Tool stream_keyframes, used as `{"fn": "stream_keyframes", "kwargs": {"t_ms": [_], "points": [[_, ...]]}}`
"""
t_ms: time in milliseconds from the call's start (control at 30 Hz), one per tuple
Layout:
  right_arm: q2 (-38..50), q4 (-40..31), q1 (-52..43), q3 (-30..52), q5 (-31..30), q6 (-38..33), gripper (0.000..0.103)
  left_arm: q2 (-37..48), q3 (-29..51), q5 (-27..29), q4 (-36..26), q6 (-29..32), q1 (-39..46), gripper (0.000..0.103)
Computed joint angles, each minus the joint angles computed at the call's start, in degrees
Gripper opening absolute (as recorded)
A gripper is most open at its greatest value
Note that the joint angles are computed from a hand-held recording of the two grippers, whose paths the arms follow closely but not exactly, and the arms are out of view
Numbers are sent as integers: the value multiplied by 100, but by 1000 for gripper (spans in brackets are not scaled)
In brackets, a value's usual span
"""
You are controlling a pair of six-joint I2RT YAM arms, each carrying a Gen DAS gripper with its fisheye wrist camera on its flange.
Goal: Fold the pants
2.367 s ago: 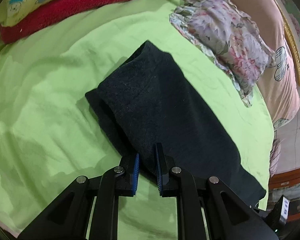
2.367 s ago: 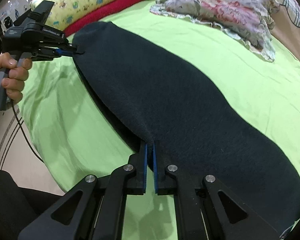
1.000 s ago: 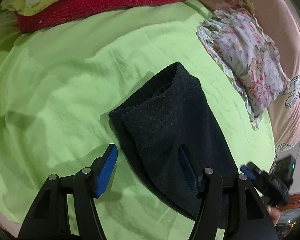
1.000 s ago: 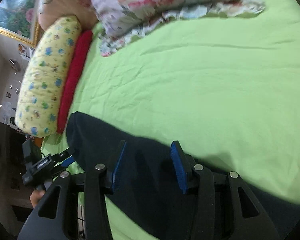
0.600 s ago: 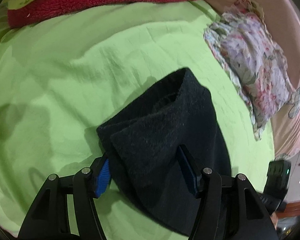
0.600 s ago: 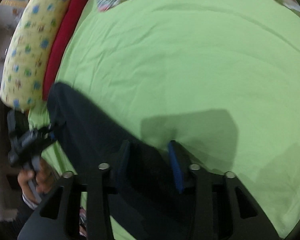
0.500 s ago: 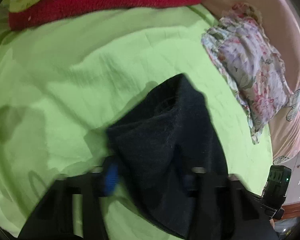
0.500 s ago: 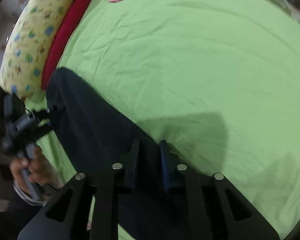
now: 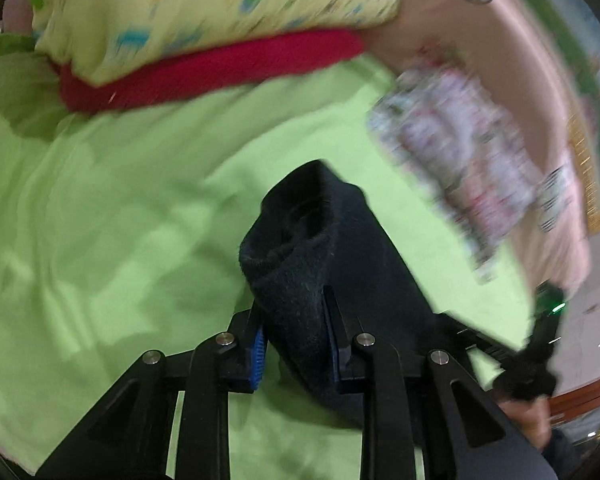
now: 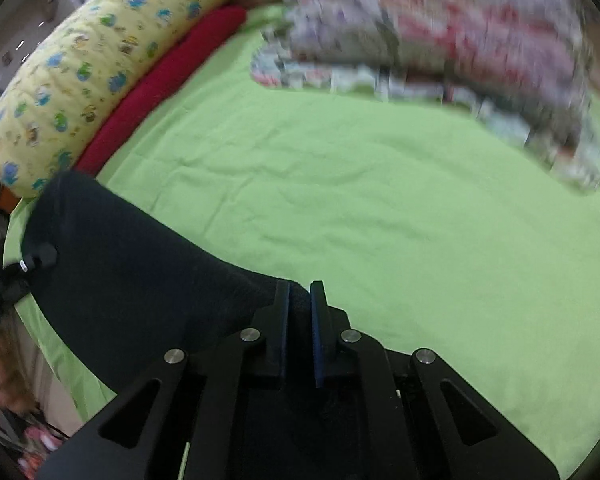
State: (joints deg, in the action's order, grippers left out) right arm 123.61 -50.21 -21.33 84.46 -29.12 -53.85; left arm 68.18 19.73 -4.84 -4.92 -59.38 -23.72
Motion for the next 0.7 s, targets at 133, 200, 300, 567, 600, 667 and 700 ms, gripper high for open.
{"fn": "stream_keyframes", "kwargs": {"t_ms": [133, 200, 300, 567, 600, 667, 700], "points": [[74, 79, -207, 78, -31, 389, 21, -298, 58, -219, -498, 10, 29, 37], [71, -244, -466, 314, -303, 336, 24, -582, 173, -679, -880, -72, -217, 40], [183, -962, -1024, 853, -708, 134, 36, -780, 474, -1116, -1417, -110, -610, 51], [248, -1890, -2528, 1193, -1180, -800, 37, 542, 1873, -1786, -1502, 193, -1901, 60], [250, -1943, -2671, 1223, -1184, -905, 37, 783, 2040, -1690, -1399, 303, -1954, 60], [228, -1851, -2950, 1160, -1148, -972, 37, 1324, 2457, -1529, -1229, 521, -2099, 60], [274, -1897, -3096, 1220, -1129, -1005, 37, 1496, 2601, -1439, -1146, 626, -2147, 60]]}}
